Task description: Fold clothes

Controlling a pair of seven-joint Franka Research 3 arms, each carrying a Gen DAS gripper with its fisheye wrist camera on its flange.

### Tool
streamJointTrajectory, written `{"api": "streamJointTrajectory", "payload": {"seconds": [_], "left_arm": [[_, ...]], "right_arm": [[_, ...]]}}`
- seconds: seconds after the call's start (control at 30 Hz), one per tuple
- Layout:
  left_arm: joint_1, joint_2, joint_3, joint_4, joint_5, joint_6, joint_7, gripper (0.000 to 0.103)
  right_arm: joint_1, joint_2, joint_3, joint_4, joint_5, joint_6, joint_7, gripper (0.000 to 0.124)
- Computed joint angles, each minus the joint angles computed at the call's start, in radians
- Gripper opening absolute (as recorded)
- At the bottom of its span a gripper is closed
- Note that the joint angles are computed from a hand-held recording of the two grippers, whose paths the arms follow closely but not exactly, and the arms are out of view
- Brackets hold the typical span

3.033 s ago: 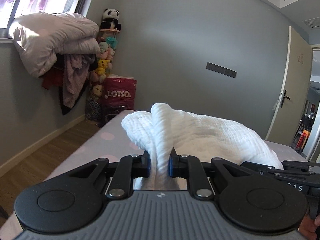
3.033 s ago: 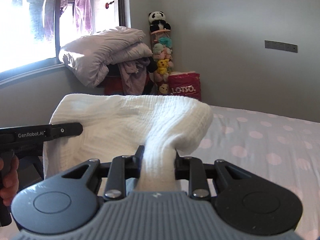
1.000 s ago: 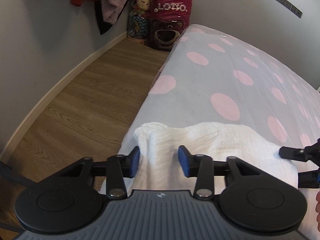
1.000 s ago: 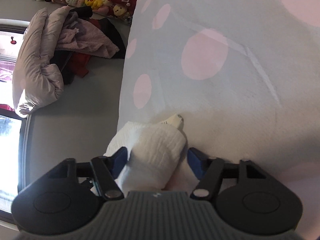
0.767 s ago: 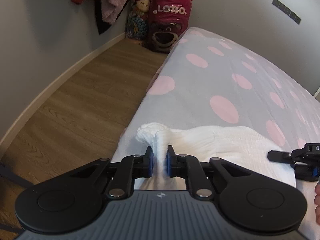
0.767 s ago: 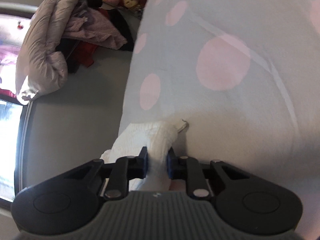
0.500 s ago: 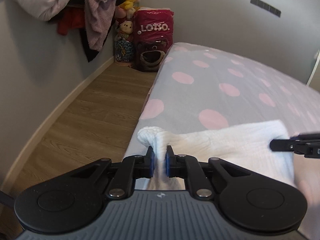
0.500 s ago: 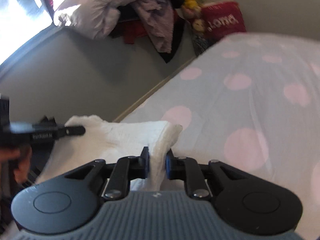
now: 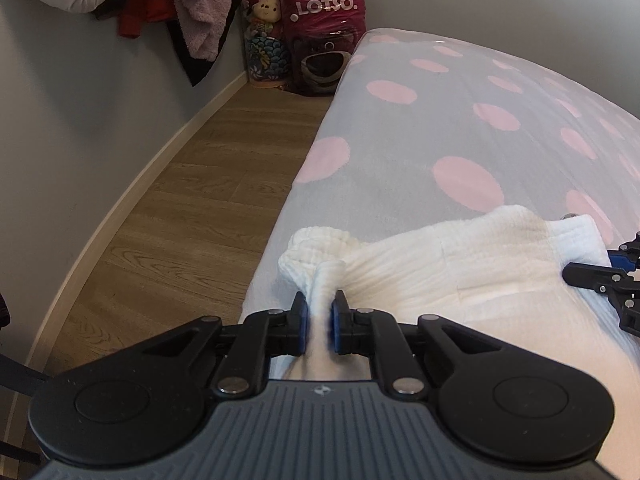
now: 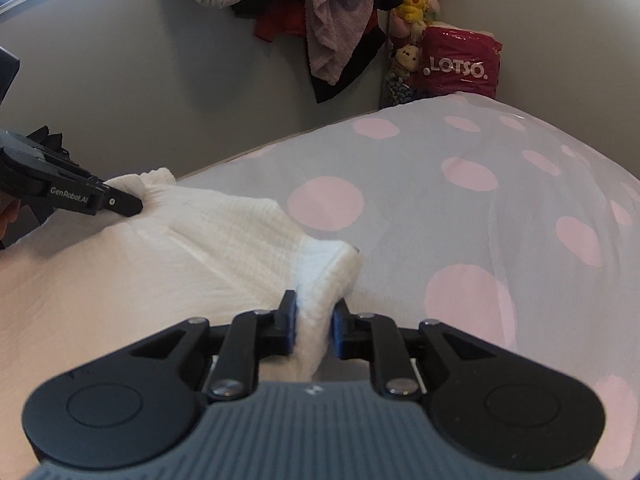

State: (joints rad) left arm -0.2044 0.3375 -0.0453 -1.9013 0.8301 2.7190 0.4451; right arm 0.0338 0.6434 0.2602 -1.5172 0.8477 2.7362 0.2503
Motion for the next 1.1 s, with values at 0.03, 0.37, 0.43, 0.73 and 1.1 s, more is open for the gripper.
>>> {"api": "streamJointTrajectory", "payload": {"seconds": [0.03,0.37,0.43,0.73,1.1], "left_arm": [[-0.005,-0.006,0.001,-0.001,0.003,-0.012,-0.005,0.013],[-0.026,-0.154,-0.025,-0.099,0.152,-0.111,-0.158,0.044],[-0.022,-0.209,-0.044,-0.151,0.209,-0.105,-0.208,0.043],[0.02,-0.313,-0.13,-0.313,0.154,-0.025,-0.186,0.014],[0.025,-0.309,-0.131,-0.362,0.104,-0.031,-0.263,0.012]], "right_arm": [[0.004,-0.003,-0.004,-0.001,-0.002,0.005,0.01,0.029],[-0.069,-0.15,0.057,-0.145,0.166,0.09,-0.103,0.052],[-0.101,-0.213,0.071,-0.198,0.249,0.024,-0.165,0.052],[-0.063,-0.416,0.021,-0.449,0.389,-0.15,-0.275,0.051],[0.094,-0.393,-0.105,-0.488,0.351,-0.085,-0.239,0.051]]}}
